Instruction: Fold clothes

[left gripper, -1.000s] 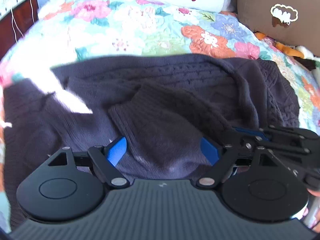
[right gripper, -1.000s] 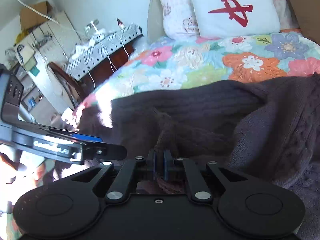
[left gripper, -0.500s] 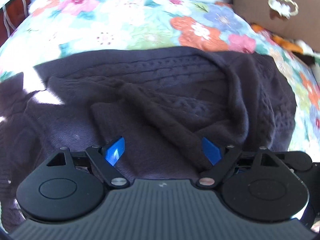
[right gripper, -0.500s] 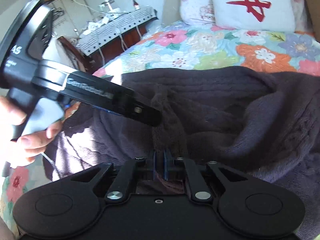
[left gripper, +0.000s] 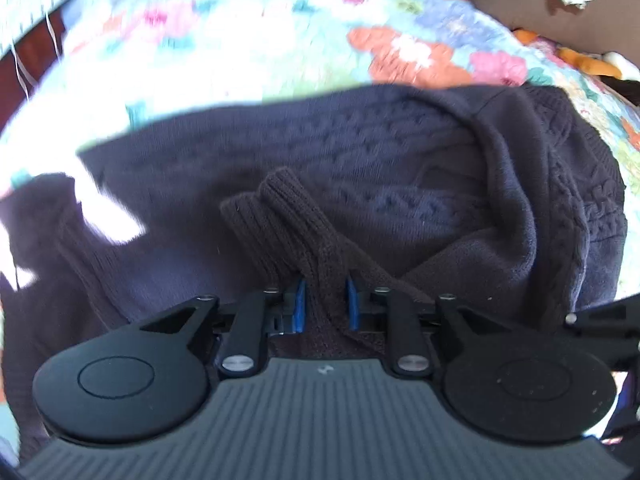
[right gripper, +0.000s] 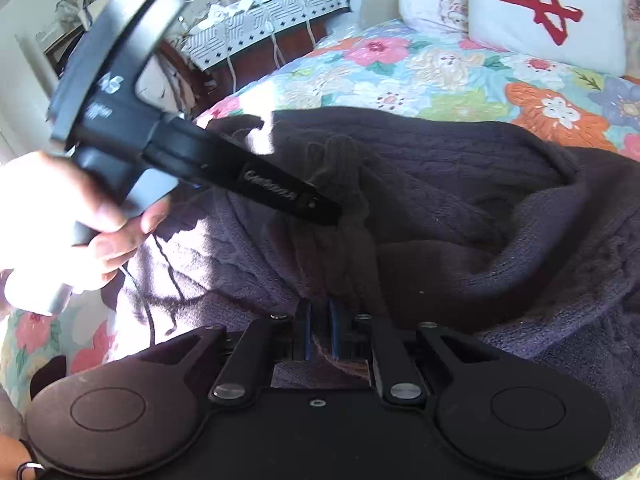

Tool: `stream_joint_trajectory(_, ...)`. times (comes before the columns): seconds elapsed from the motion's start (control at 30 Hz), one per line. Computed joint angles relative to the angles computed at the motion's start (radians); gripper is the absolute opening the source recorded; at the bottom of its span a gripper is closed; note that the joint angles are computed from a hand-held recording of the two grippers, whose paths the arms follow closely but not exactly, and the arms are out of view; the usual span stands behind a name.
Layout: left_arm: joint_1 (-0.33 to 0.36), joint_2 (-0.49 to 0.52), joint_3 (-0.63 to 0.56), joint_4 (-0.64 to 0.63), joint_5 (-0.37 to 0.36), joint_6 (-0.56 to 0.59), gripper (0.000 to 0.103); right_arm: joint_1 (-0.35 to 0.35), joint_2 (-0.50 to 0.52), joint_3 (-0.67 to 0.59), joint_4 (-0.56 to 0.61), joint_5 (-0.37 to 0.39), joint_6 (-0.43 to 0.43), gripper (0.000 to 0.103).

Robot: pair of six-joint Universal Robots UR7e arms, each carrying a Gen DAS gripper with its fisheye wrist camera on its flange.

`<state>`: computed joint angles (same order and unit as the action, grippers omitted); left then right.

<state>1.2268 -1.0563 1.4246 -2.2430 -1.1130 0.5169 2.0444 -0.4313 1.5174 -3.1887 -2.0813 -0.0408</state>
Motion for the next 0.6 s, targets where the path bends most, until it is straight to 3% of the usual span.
stream_joint_trajectory(0.07,-0.007,-0.022,0.031,-0.08,-0.033,0.052,0.016,0.007,0.008,-0.002,-0.042,-0.007,-0.016,0.016)
stream_joint_trajectory(0.13,-0.017,-0.044,0.068,-0.199,-0.077,0.137,0.016,0.031,0.037,-0.027,-0.11,-0.062,-0.085,0.013)
stream_joint_trajectory(0.23,-0.021,-0.083,0.098,-0.35,-0.216,0.203,0.016,0.077,0.106,-0.102,-0.259,-0.147,-0.143,0.013)
stream_joint_trajectory(0.3,-0.018,-0.113,0.107,-0.405,-0.288,0.197,0.015,0.091,0.134,-0.133,-0.337,-0.148,-0.157,0.014)
stream_joint_trajectory(0.37,-0.013,-0.141,0.129,-0.459,-0.295,0.186,0.016,0.086,0.12,-0.12,-0.309,-0.098,-0.116,0.016)
stream_joint_trajectory(0.47,0.008,-0.171,0.162,-0.475,-0.199,0.151,0.016,0.066,0.081,-0.08,-0.167,-0.042,-0.024,0.021)
stream_joint_trajectory(0.6,0.071,-0.138,0.137,-0.276,0.067,0.043,0.016,0.032,0.033,-0.039,0.017,-0.037,0.141,0.022)
